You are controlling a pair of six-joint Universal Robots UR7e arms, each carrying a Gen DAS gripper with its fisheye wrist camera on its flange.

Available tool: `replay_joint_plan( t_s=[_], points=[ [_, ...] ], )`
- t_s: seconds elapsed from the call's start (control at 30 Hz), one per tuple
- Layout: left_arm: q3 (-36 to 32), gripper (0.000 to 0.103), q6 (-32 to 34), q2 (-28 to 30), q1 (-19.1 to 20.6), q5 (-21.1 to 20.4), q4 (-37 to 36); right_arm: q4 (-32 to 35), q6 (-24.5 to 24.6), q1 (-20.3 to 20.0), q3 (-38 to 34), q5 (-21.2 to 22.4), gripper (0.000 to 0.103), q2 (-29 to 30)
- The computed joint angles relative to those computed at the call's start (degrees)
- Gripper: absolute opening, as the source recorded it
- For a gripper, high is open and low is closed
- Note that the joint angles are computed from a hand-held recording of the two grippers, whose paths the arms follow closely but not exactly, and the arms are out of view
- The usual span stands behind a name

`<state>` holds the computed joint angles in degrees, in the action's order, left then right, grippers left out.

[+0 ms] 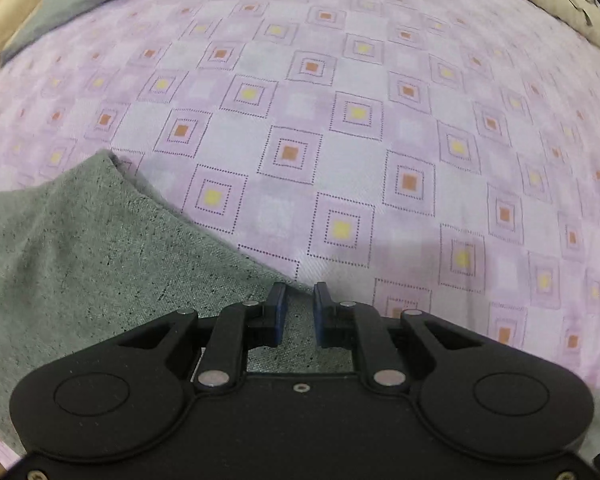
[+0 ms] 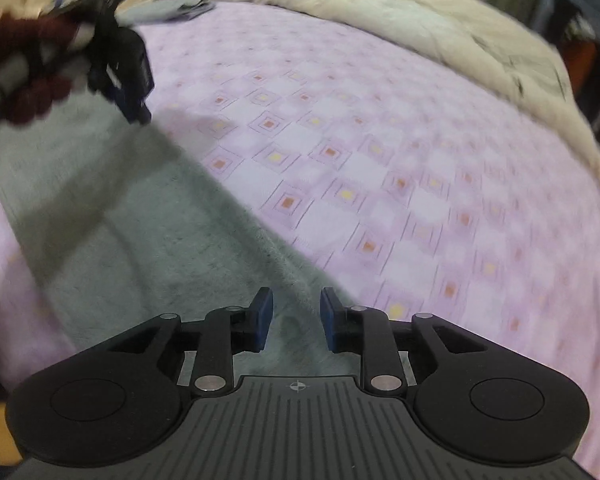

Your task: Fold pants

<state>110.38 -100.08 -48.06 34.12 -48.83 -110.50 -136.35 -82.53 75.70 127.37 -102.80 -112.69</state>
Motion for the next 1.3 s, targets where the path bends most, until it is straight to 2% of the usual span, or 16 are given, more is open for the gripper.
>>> replay_joint_plan(
  t_s=[0.1, 0.17, 0.2, 0.27, 0.3, 0.4, 0.47, 0.57, 0.67, 0.77, 0.87, 0.97, 1.03, 1.13, 1.23, 1.3],
  points=[
    [-0.3, 0.019, 1.2, 0.7, -0.7, 0.5, 1.1, -5.5, 6.2, -2.4, -0.5, -2.5, 0.026, 1.9],
    [-0.2, 0.019, 2.1, 0.5, -0.7, 0.5, 0.8, -12.7, 13.2, -3.8, -1.8, -5.2, 0.025, 4.8],
    [-0.3, 0.019, 2.4, 0.6, -0.6, 0.5, 0.4, -13.2, 18.0, -5.0, -3.6, -5.1, 0.025, 5.8],
    [0.0, 0.019, 2.5, 0.0, -0.9, -0.1, 0.2, -8.3, 25.2, -7.5, -7.4, -1.7, 0.007, 6.1],
    [-0.2, 0.019, 2.3, -0.2, -1.2, -0.4, 0.6, -7.7, 25.3, -7.1, -8.0, -2.5, 0.004, 6.0],
    [-0.7, 0.019, 3.0, 0.4, -3.6, -0.6, 0.0, -11.2, 20.8, -6.5, -5.7, -3.2, 0.015, 3.2],
    [-0.9, 0.019, 6.2, 1.2, -5.5, -0.6, -2.6, -5.6, 25.0, -8.9, -6.8, 0.4, 0.035, 0.2],
    [-0.7, 0.020, 15.1, 3.4, -7.3, -3.2, -9.6, -3.5, 29.6, -11.7, -6.9, -0.4, 0.053, -2.2],
    [-0.8, 0.020, 21.8, 6.6, -8.5, -9.0, -15.4, -1.9, 32.0, -14.5, -6.6, -2.8, 0.059, -3.7],
    [-0.6, 0.021, 24.8, 9.4, -9.1, -15.1, -17.9, 4.1, 33.2, -18.8, -7.7, 1.9, 0.063, -6.2],
    [-1.0, 0.022, 24.9, 10.7, -11.4, -14.7, -15.7, 7.6, 33.8, -20.0, -8.7, 3.0, 0.063, -7.0],
    [-0.4, 0.022, 23.5, 10.1, -11.8, -15.6, -17.3, 6.4, 32.7, -21.9, -8.5, 9.4, 0.063, -8.6],
    [0.3, 0.022, 21.9, 9.4, -11.9, -15.2, -18.4, 6.0, 34.3, -21.9, -9.5, 11.3, 0.065, -7.2],
    [0.0, 0.022, 22.2, 8.9, -11.8, -13.6, -18.7, 6.6, 36.2, -21.0, -12.1, 11.0, 0.067, -2.9],
    [-1.9, 0.022, 24.5, 9.7, -10.8, -12.3, -19.9, 12.8, 37.5, -19.9, -15.6, 9.6, 0.069, 1.2],
    [-3.4, 0.022, 25.9, 10.7, -9.4, -11.7, -21.5, 11.6, 37.2, -19.3, -15.4, 9.0, 0.070, 1.6]
  ],
)
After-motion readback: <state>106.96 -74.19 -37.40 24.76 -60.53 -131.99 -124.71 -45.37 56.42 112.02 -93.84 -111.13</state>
